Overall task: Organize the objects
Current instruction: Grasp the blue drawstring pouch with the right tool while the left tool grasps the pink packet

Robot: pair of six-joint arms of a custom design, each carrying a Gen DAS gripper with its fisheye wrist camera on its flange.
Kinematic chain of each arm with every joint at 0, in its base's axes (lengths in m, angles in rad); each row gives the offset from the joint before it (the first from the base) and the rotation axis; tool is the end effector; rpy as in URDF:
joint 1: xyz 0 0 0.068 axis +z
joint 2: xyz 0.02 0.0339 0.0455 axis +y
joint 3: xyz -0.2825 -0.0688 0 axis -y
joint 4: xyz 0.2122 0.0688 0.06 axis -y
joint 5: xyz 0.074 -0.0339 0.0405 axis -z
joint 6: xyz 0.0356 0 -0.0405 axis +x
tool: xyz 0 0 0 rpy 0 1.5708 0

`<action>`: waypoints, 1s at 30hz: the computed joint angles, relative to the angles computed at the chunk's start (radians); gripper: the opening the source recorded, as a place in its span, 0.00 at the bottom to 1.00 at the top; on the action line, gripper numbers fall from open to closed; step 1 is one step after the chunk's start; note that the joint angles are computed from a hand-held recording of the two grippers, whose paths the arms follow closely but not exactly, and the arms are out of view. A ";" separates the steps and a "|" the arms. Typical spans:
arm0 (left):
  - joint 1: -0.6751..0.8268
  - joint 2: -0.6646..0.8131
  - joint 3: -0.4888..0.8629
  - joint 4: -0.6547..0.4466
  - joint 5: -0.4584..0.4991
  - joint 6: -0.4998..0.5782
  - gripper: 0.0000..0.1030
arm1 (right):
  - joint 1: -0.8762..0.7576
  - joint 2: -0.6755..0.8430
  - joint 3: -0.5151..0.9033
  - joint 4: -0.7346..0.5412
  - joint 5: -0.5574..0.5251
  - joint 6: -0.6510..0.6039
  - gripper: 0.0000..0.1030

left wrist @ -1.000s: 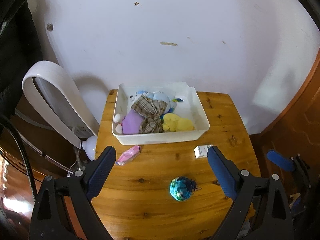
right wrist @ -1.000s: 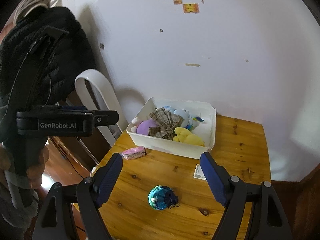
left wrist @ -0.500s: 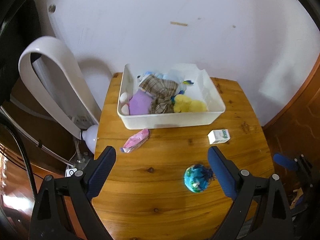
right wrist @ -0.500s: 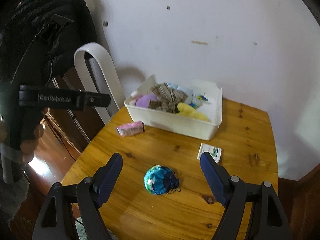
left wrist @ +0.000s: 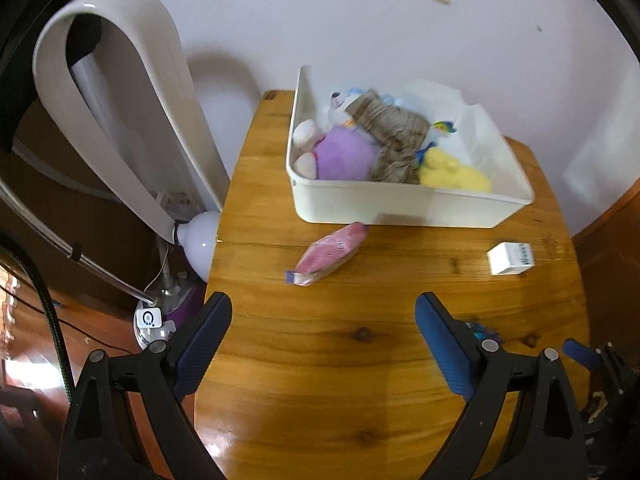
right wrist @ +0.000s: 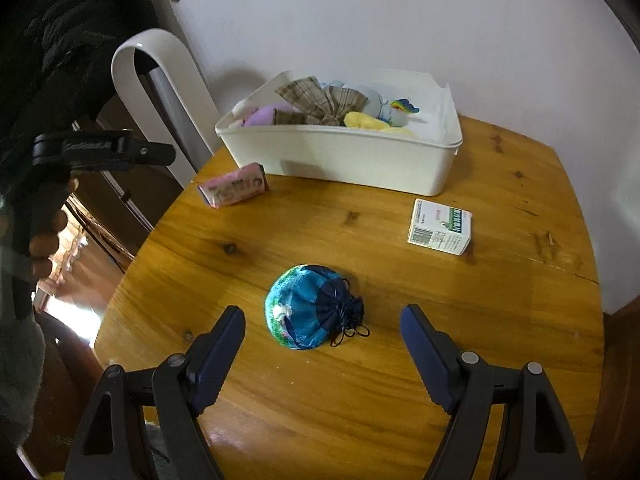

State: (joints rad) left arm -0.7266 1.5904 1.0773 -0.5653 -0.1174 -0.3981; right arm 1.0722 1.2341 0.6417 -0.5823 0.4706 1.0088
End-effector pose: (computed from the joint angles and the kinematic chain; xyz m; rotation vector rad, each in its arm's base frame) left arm 0.2207 -0.1906 0.2477 0.3955 2.6257 -0.2237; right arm 0.0988 0.1477 0.2139 0.0416 2.5411 0.1316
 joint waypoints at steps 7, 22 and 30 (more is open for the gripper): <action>0.016 0.133 -0.036 0.170 0.005 0.192 0.91 | -0.075 0.062 -0.140 0.249 -0.090 -0.057 0.78; 0.028 0.394 0.108 0.210 -0.010 0.312 0.91 | -0.265 0.296 -0.170 0.541 -0.236 -0.150 0.79; 0.031 0.454 0.119 0.242 -0.018 0.303 0.82 | -0.255 0.341 -0.142 0.542 -0.208 -0.179 0.82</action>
